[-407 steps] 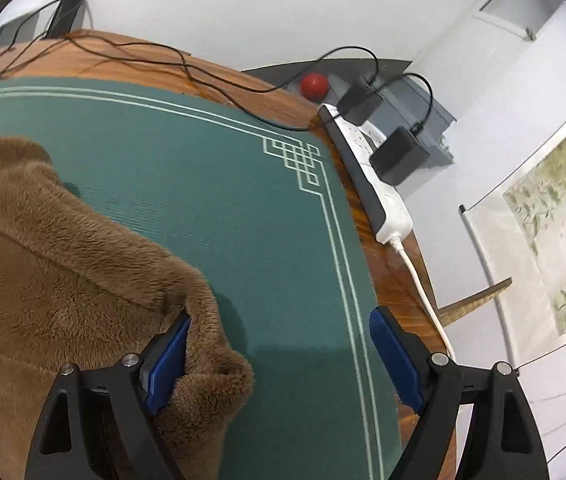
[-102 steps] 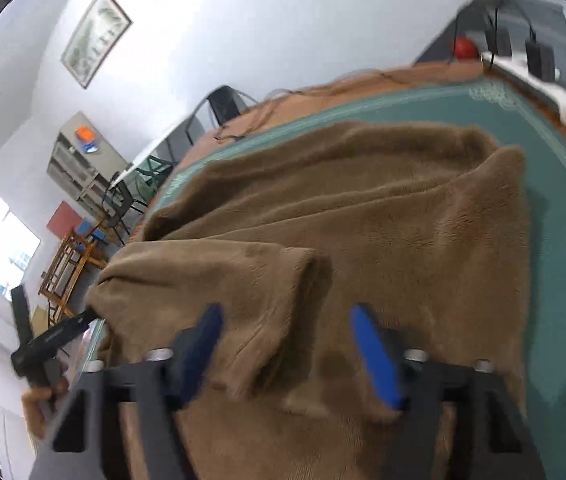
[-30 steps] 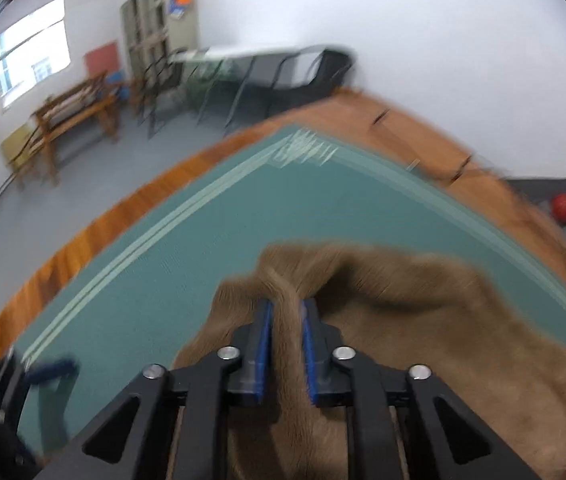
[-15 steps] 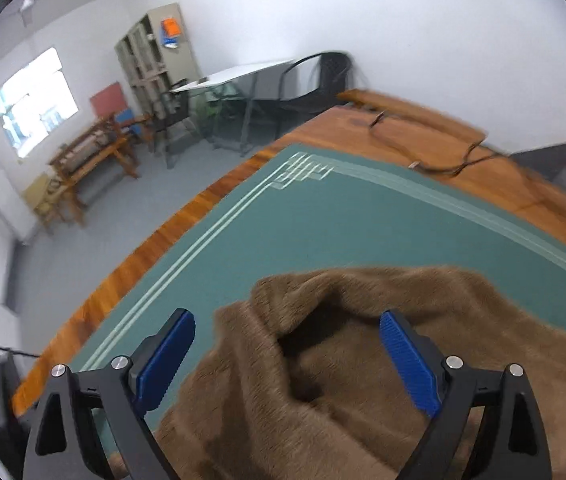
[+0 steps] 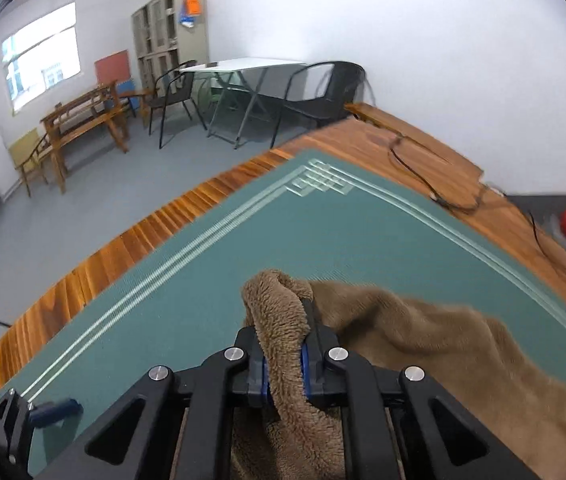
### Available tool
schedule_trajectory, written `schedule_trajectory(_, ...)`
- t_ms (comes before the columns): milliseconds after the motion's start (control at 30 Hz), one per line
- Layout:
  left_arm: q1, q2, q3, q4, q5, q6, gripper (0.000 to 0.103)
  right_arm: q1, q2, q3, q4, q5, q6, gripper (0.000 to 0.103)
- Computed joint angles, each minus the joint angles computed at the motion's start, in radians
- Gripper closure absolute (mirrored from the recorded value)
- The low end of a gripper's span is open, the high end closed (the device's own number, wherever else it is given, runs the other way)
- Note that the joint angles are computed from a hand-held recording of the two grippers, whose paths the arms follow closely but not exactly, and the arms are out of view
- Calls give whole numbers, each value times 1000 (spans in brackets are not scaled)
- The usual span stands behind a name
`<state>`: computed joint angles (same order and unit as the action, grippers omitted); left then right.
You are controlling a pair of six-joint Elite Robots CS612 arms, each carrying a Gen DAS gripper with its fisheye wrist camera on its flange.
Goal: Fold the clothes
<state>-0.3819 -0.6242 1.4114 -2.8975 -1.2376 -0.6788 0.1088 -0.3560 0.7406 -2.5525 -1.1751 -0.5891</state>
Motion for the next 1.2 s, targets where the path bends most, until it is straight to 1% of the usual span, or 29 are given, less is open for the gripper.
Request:
schedule_trajectory(100, 1, -3, 4, 5, 7, -8, 3, 6, 11, -19, 72, 12, -66, 91)
schedule_trajectory(133, 1, -3, 6, 4, 7, -12, 3, 2, 5, -8, 84, 13, -76, 90)
schedule_trajectory(167, 2, -4, 8, 2, 6, -14, 3, -3, -4, 7, 89, 14, -81, 85)
schedule_trajectory(200, 3, -5, 9, -1, 4, -14, 3, -11, -20, 38, 64, 12, -67, 81)
schedule_trajectory(233, 3, -5, 11, -3, 4, -14, 3, -19, -36, 67, 39, 13, -52, 64)
schedule_trajectory(267, 3, -5, 12, -6, 2, -15, 3, -30, -54, 100, 7, 26, -30, 33)
schedule_trajectory(300, 4, -5, 12, -9, 0, -17, 3, -49, -79, 150, -50, 40, 7, 22)
schedule_trajectory(333, 4, -5, 13, -13, -2, -18, 3, -68, -102, 195, -104, 53, 45, 16)
schedule_trajectory(367, 5, -5, 13, -17, -4, -20, 3, -86, -122, 234, -152, 64, 82, 16)
schedule_trajectory(400, 6, -5, 15, -24, -8, -22, 3, -104, -140, 266, -174, 64, 116, 16)
schedule_trajectory(500, 9, -5, 20, -50, -17, -38, 3, -174, -195, 376, -245, 68, 248, 16)
schedule_trajectory(533, 10, -5, 21, -56, -16, -43, 3, -207, -215, 421, -279, 62, 313, 16)
schedule_trajectory(600, 9, -4, 20, -63, -14, -42, 3, -245, -238, 473, -314, 16, 391, 16)
schedule_trajectory(633, 8, -3, 17, -62, -9, -36, 3, -269, -250, 508, -334, -15, 423, 16)
schedule_trajectory(667, 6, -2, 16, -64, -5, -27, 3, -282, -256, 524, -332, -36, 433, 16)
schedule_trajectory(767, 3, -3, 19, -92, -3, 13, 3, -315, -259, 553, -289, -32, 463, 16)
schedule_trajectory(833, 0, -5, 21, -101, 2, 30, 3, -321, -260, 571, -292, -13, 444, 18)
schedule_trajectory(867, 1, -9, 21, -89, -2, 27, 3, -325, -260, 579, -293, -3, 434, 27)
schedule_trajectory(900, 4, -16, 22, -80, -13, 18, 3, -325, -260, 588, -297, -5, 417, 32)
schedule_trajectory(933, 6, -24, 26, -82, -25, 12, 3, -316, -264, 599, -322, -50, 363, 37)
schedule_trajectory(967, 7, -34, 34, -99, -34, 9, 3, -306, -266, 608, -347, -93, 313, 37)
schedule_trajectory(1067, 1, -63, 37, -114, -25, 40, 3, -285, -261, 614, -393, -177, 230, 36)
schedule_trajectory(1133, -2, -74, 17, -101, -28, 68, 3, -288, -259, 620, -403, -185, 226, 36)
schedule_trajectory(1167, -1, -73, -1, -90, -40, 78, 2, -287, -258, 623, -410, -186, 227, 36)
schedule_trajectory(1200, 2, -66, -26, -75, -70, 92, 0, -287, -258, 627, -420, -189, 226, 36)
